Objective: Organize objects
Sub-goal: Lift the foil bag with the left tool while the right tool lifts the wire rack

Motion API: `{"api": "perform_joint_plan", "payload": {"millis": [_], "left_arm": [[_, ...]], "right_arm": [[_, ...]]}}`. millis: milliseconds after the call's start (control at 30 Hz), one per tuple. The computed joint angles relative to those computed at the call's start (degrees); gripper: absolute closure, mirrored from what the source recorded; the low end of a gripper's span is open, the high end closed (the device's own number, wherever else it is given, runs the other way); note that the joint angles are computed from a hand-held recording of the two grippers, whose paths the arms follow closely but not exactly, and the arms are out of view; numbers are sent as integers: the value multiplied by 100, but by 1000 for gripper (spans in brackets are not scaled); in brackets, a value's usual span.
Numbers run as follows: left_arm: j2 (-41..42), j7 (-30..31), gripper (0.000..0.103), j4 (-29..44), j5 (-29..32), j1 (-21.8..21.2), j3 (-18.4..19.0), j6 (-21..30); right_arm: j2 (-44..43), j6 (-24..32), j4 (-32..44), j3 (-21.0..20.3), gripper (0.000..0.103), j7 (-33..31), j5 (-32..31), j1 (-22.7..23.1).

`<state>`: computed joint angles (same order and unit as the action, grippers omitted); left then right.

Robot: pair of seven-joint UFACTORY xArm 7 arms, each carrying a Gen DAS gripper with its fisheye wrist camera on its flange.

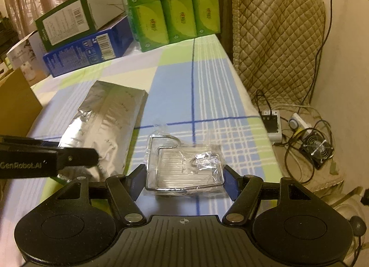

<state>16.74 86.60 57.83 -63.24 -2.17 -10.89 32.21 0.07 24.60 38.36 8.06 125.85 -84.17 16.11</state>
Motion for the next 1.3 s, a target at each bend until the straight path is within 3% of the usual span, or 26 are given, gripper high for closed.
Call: {"api": "perform_joint_plan", "payload": {"millis": [100, 300, 533, 600, 833, 1067, 1300], "left_arm": [[-257, -4, 72, -234, 274, 46, 115, 28], [-990, -13, 75, -854, 983, 234, 539, 543], [-1527, -2, 71, -1361, 1251, 220, 904, 393], [-1593, -21, 54, -1388, 1153, 193, 933, 299], [-1453, -473, 35, -1232, 1587, -59, 834, -60], [-872, -1403, 36, -800, 2487, -193, 601, -88], [-487, -2149, 50, -425, 3216, -174, 467, 61]], "right_arm": [[-132, 16, -95, 91, 37, -105, 230, 90], [-455, 178, -253, 386, 37, -391, 836, 356], [-821, 434, -346, 700, 37, -609, 1334, 548], [-908, 468, -390, 757, 37, -654, 1448, 554], [-1117, 477, -496, 871, 37, -641, 1564, 445], [-1140, 392, -593, 876, 37, -613, 1519, 274], [-1029, 196, -610, 799, 37, -466, 1296, 172]]}}
